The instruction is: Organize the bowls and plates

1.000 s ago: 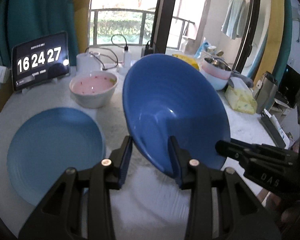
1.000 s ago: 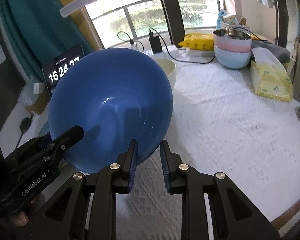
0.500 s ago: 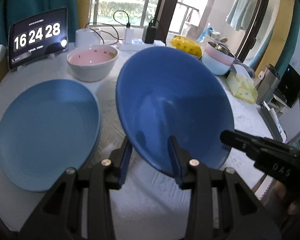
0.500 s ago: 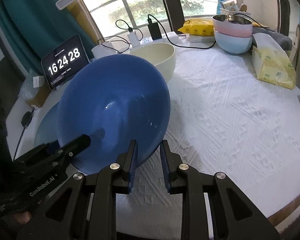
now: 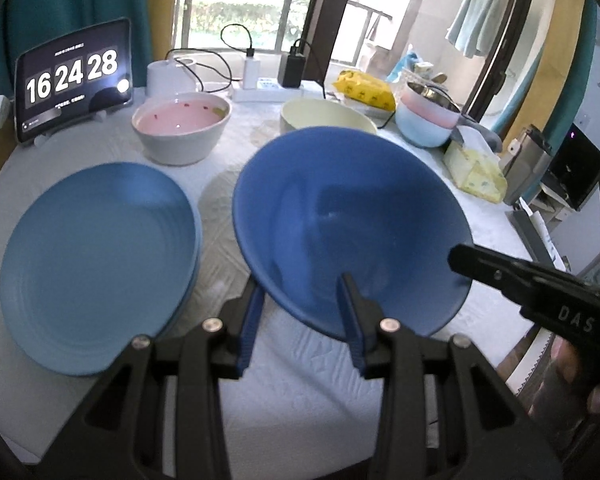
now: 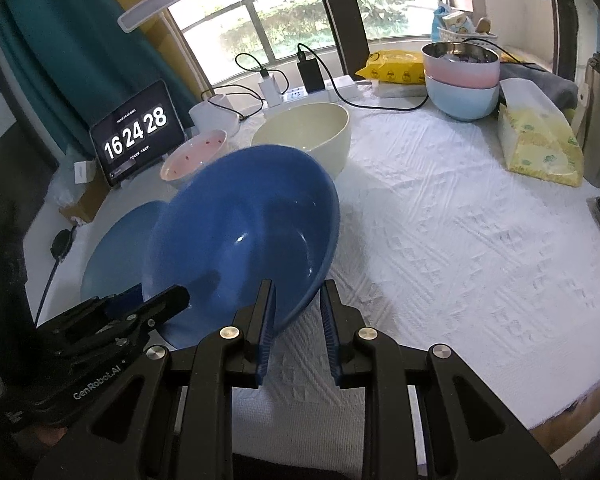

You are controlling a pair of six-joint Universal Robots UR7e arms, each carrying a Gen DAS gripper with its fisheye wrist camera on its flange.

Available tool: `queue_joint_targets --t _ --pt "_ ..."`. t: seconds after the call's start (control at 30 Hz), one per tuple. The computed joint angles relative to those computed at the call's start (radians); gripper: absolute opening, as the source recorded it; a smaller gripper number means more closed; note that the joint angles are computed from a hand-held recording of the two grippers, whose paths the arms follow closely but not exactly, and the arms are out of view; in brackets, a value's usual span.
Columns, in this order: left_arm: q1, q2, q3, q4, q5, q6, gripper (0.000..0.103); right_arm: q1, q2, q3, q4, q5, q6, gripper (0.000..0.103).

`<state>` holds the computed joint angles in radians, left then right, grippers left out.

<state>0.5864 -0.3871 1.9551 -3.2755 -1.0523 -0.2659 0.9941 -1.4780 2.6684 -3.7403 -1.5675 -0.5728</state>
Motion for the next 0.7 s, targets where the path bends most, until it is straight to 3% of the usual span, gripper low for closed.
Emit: queue_joint_targets --t 0.23,0.7 --pt "-0.011 -0.008 0.01 -0.024 0.034 0.012 0.039 0.007 0.013 -0.005 -0.03 -0.022 0.001 0.028" --pt "-0.003 -0.003 -0.063 -0.023 0.107 0.082 0.039 -0.015 -0.032 -0.048 0.014 0.026 0.011 0.03"
